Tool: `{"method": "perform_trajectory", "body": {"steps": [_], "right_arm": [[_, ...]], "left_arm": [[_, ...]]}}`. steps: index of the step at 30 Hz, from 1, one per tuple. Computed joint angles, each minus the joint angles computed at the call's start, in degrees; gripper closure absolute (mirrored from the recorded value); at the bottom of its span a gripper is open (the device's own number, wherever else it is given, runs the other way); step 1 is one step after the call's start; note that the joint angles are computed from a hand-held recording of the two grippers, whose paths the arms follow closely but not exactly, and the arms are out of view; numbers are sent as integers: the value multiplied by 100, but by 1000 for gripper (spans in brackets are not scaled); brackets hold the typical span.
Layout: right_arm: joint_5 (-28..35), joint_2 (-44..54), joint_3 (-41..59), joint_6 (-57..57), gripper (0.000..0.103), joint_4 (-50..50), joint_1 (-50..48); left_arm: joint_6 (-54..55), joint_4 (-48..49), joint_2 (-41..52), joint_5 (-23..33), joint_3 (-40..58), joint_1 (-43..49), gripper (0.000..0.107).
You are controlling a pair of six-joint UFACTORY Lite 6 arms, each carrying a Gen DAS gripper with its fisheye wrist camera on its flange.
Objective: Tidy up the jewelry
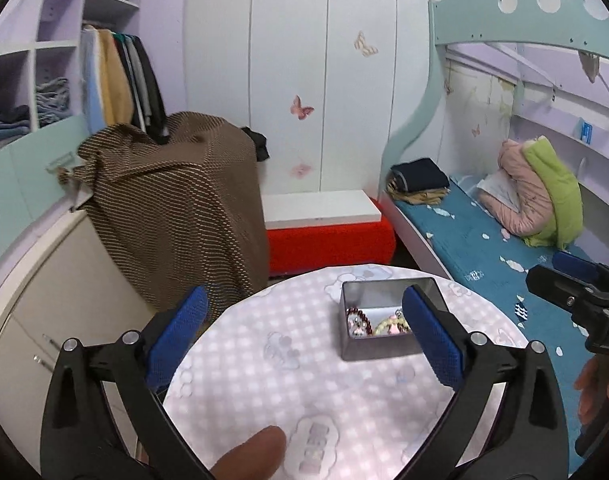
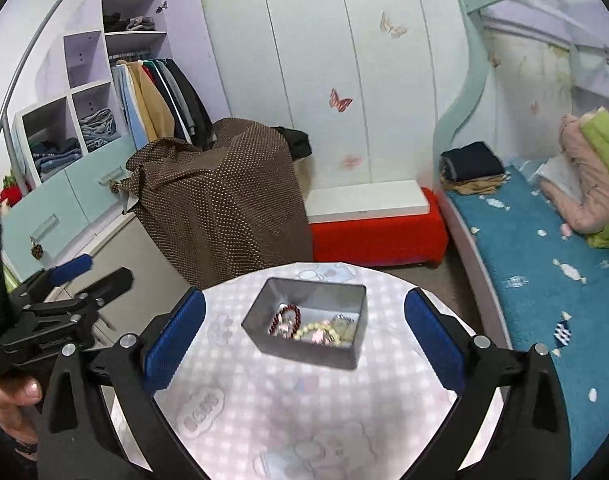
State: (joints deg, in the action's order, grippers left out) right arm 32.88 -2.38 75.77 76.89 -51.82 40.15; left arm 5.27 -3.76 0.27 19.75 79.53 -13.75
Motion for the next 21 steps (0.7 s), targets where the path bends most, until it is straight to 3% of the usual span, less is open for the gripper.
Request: {"method": "perform_trajectory", "body": {"steps": [8,14,18,21], "right_arm": [[2159,-493,-430,1621,7,-1271,1990],[3391,-278,-168,2078,7,-1608,3236],[4110,-57,43,2496,7,-1841,3982],[4658,165,226,2690,7,-1939,4438]], "left_arm": [[-719,607,-2512,27,-2092,51,9],[-2944,2844,-4320,699,-3039,-455,9],[-2621,2498,-5067,1014,-3247,-275,9],[-1842,1706,-5583,1226,-3352,154,9]]}}
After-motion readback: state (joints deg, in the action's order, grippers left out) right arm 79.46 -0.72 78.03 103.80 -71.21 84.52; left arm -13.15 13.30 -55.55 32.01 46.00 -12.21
